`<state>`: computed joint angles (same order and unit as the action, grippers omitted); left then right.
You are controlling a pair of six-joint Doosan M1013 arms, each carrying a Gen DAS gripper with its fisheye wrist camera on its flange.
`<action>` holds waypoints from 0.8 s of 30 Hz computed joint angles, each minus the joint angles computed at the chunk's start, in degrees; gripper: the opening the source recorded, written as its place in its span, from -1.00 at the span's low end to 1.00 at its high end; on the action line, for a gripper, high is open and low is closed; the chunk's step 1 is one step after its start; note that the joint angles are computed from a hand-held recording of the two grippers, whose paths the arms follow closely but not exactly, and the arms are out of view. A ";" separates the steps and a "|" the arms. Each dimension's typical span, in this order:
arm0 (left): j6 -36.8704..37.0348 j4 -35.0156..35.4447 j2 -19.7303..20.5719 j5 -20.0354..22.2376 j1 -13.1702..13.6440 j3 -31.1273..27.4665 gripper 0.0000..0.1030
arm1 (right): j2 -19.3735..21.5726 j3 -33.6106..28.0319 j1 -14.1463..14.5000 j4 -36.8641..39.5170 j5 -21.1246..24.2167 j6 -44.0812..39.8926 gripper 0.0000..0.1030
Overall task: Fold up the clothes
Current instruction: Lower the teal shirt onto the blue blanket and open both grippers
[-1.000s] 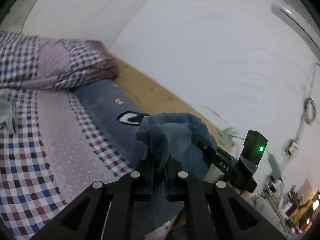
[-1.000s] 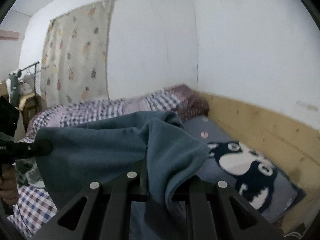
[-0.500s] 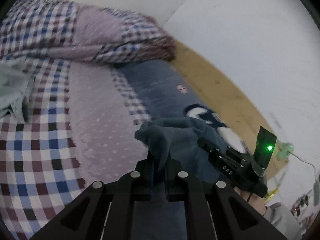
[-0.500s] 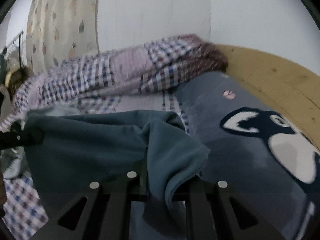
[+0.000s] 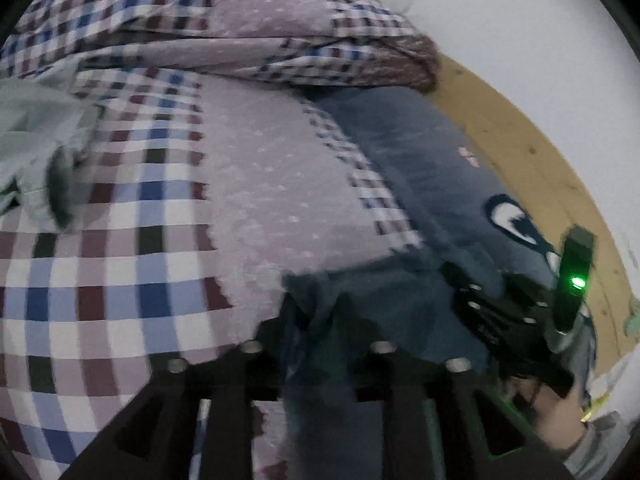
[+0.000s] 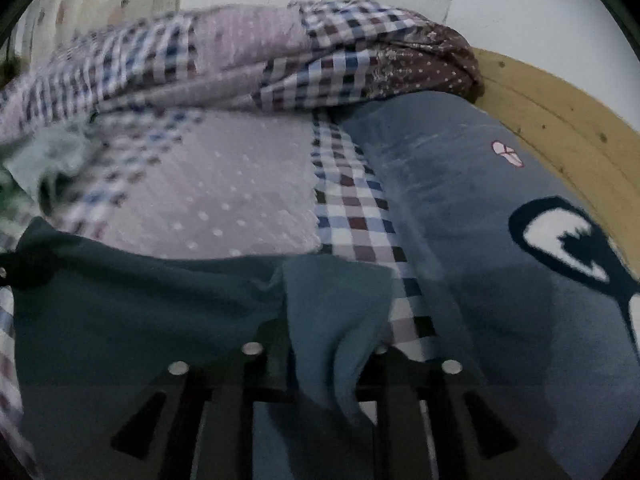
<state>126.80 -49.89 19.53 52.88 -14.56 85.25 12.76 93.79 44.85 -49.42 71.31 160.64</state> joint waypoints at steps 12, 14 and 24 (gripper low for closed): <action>16.68 -17.33 -10.59 3.00 9.33 5.40 0.61 | -4.70 -1.94 9.95 -16.01 9.92 11.98 0.62; 20.42 -18.57 -13.99 3.59 11.84 6.56 0.66 | -5.24 -4.82 12.37 -15.12 10.51 8.41 0.64; 22.97 -26.61 -23.94 20.71 30.31 9.27 0.73 | -1.42 -21.91 30.24 -20.81 16.80 0.95 0.90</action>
<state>149.77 -76.50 -4.41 73.59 15.76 94.52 11.34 71.88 75.09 -70.24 88.12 161.59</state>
